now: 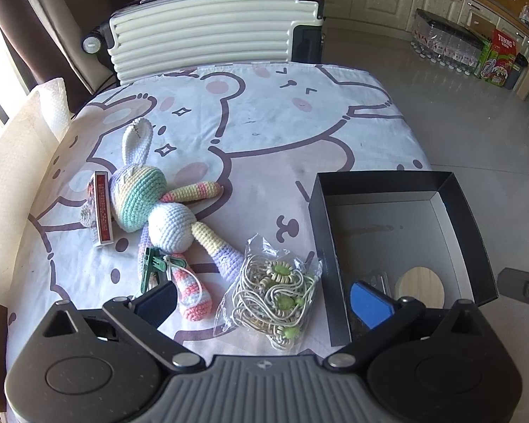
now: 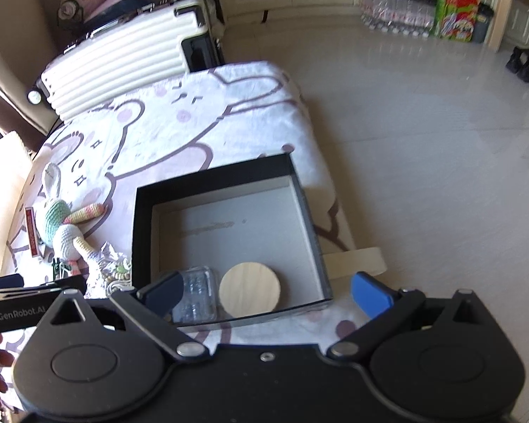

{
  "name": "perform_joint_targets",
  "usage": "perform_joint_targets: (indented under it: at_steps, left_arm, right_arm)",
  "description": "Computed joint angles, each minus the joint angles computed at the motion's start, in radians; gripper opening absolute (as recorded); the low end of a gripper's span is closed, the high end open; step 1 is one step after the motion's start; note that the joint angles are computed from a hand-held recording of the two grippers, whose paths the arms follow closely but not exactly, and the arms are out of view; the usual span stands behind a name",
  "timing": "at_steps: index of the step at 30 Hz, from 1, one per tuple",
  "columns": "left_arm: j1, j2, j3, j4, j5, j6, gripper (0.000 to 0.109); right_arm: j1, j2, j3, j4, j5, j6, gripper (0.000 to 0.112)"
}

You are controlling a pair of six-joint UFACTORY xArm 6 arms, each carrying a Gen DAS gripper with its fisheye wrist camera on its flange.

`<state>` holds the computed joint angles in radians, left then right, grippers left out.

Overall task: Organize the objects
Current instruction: 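Raise the right gripper out of the black box while the left tool moves toward the red card box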

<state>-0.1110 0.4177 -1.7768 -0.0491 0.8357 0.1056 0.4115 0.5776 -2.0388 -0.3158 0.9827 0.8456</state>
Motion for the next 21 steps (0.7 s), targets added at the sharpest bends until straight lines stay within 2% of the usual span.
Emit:
perform_joint_targets:
  at_steps: [8, 21]
  left_arm:
    - [0.000, -0.028, 0.032, -0.023, -0.043, 0.027, 0.103]
    - [-0.014, -0.079, 0.082, -0.114, -0.120, 0.111, 0.103]
  right_arm:
    - [0.008, -0.090, 0.119, -0.107, -0.049, 0.058, 0.103]
    - [0.011, -0.132, 0.165, -0.190, -0.035, 0.079, 0.103]
